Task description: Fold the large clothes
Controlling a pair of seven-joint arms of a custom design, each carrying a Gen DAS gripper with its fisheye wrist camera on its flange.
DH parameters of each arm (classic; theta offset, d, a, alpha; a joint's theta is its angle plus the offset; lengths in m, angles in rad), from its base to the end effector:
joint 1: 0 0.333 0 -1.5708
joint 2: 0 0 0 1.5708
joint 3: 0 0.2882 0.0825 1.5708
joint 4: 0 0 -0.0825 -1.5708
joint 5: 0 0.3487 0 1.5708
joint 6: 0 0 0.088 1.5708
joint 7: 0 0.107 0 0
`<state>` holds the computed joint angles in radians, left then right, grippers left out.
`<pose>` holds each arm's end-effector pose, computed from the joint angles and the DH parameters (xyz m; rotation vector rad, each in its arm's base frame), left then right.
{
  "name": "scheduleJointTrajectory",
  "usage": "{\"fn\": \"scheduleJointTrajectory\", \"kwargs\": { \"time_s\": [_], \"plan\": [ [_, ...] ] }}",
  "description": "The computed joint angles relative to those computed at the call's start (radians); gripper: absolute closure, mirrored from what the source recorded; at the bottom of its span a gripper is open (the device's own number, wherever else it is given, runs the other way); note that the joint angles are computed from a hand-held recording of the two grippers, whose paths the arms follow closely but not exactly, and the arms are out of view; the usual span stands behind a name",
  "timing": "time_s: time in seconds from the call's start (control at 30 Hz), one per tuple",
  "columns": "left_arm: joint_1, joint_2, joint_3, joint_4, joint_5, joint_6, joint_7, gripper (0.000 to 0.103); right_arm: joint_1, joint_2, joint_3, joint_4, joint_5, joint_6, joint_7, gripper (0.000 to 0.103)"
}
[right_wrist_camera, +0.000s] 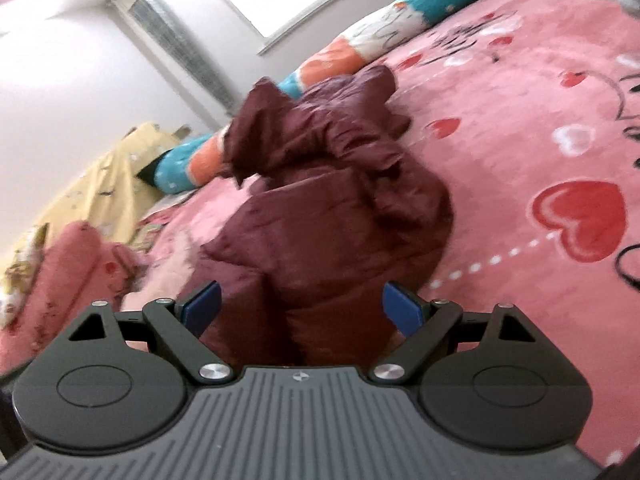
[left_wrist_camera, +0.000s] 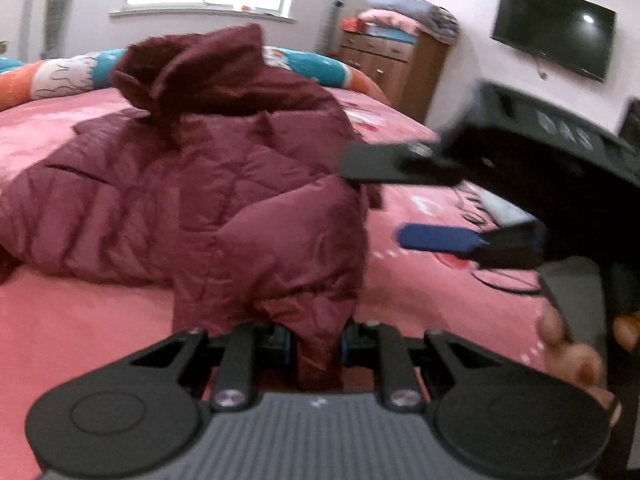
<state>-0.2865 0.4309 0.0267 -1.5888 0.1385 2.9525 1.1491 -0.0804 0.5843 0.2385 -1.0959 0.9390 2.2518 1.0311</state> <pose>0.6572 -0.1877 0.4898 -1.7585 1.7051 -1.0558 0.7094 0.0792 0.5512 -1.5701 1.2688 0.1239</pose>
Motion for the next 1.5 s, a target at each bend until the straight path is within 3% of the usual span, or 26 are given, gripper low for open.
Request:
{"fn": "scheduleJointTrajectory", "kwargs": {
  "time_s": [0.13,0.33,0.47,0.53,0.67,0.83,0.97,1.2,1.37,1.5],
  "plan": [
    [0.029,-0.003,-0.053,-0.015,-0.040,0.004,0.060,0.085,-0.006,0.044,0.015,0.075,-0.009,-0.093,-0.003,0.000],
    [0.040,-0.003,-0.070,-0.026,-0.083,0.011,0.104,0.085,0.001,0.154,0.014,0.252,-0.056,-0.217,0.109,0.000],
    [0.037,-0.008,-0.069,-0.033,-0.100,0.010,0.123,0.084,0.003,0.176,0.014,0.283,-0.100,-0.252,0.170,0.004],
    [0.041,-0.007,-0.071,-0.032,-0.107,0.009,0.135,0.084,-0.008,0.139,0.027,0.221,-0.092,-0.237,0.140,0.008],
    [0.034,-0.019,-0.062,-0.046,-0.107,0.011,0.137,0.082,-0.015,0.078,0.028,0.125,-0.061,-0.194,0.062,0.036],
    [0.032,-0.038,-0.060,-0.072,-0.106,0.009,0.130,0.082,-0.002,0.053,0.012,0.086,-0.057,-0.173,0.023,0.053],
    [0.034,-0.069,-0.061,-0.109,-0.103,0.016,0.129,0.074,0.008,0.018,0.001,0.034,-0.054,-0.110,-0.011,0.066],
    [0.010,-0.155,-0.024,-0.197,-0.024,0.032,0.065,0.055,-0.011,-0.088,-0.019,-0.124,0.056,0.053,-0.041,0.070],
    [-0.009,-0.215,0.017,-0.252,0.113,0.013,-0.066,0.052,-0.019,-0.133,-0.057,-0.198,0.103,0.196,0.043,0.071],
    [-0.001,-0.249,0.022,-0.273,0.222,-0.021,-0.189,0.051,-0.039,-0.155,-0.060,-0.232,0.125,0.220,0.060,0.066]
  ]
}}
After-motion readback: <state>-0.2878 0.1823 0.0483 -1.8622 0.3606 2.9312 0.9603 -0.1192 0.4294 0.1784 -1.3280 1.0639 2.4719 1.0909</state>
